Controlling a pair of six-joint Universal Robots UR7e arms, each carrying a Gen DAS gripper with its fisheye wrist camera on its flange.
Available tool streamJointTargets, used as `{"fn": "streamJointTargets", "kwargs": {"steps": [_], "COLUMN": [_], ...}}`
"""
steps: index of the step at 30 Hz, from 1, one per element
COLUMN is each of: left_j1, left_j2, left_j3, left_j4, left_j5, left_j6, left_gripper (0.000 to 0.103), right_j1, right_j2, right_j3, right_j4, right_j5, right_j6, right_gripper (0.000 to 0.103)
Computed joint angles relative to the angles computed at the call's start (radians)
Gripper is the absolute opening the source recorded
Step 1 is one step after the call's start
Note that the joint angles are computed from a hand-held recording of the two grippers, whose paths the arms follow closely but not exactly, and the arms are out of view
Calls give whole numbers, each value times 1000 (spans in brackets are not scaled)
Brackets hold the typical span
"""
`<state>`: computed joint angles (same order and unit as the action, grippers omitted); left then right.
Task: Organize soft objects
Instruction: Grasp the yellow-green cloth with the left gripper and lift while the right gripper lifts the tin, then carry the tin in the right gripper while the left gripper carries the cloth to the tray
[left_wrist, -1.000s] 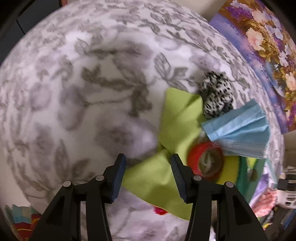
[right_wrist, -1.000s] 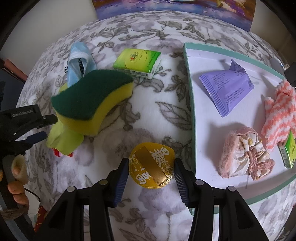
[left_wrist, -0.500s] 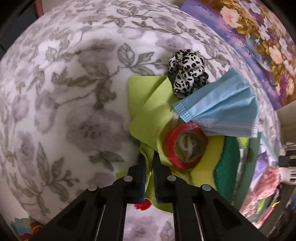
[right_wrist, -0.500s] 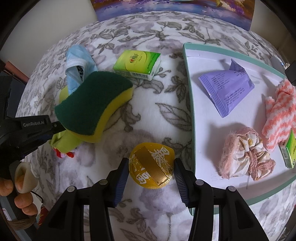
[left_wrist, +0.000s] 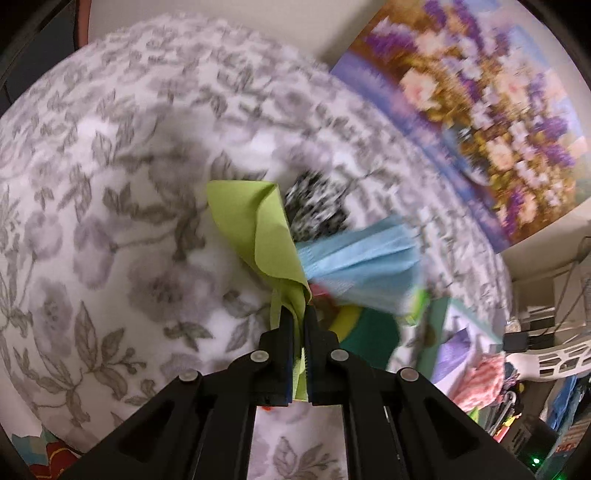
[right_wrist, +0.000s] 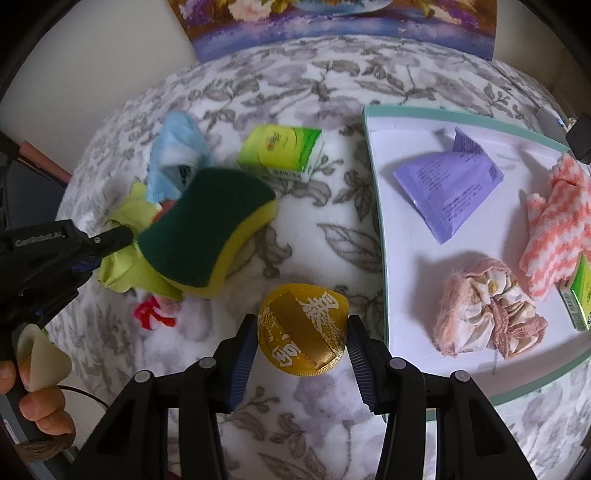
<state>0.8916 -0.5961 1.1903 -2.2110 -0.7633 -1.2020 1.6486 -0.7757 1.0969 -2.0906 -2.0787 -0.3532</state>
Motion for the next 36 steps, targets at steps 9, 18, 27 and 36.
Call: {"fn": "streamJointTargets", "kwargs": {"steps": [9,18,27,36], "left_j1": [-80,-129,-139,-152], "left_j2": [-22,45,185,377], "left_j3": [34,-43,-239,-517], "left_j4": [-226,-369,-322,-247], "left_j5": [152,193,86,-22], "left_j6": [199,436,574,742], "left_gripper": [4,4,5,5], "right_j1": [9,14,-42,-108], "right_j2": [-60,-88,-58,-43], "right_j3": [26,35,-54,-152], "right_j4": [-51,-143,-162,-181], "right_j5": [106,136,81,24], "right_j6": [-11,-11,87,175], "right_gripper": [50,50,50,50]}}
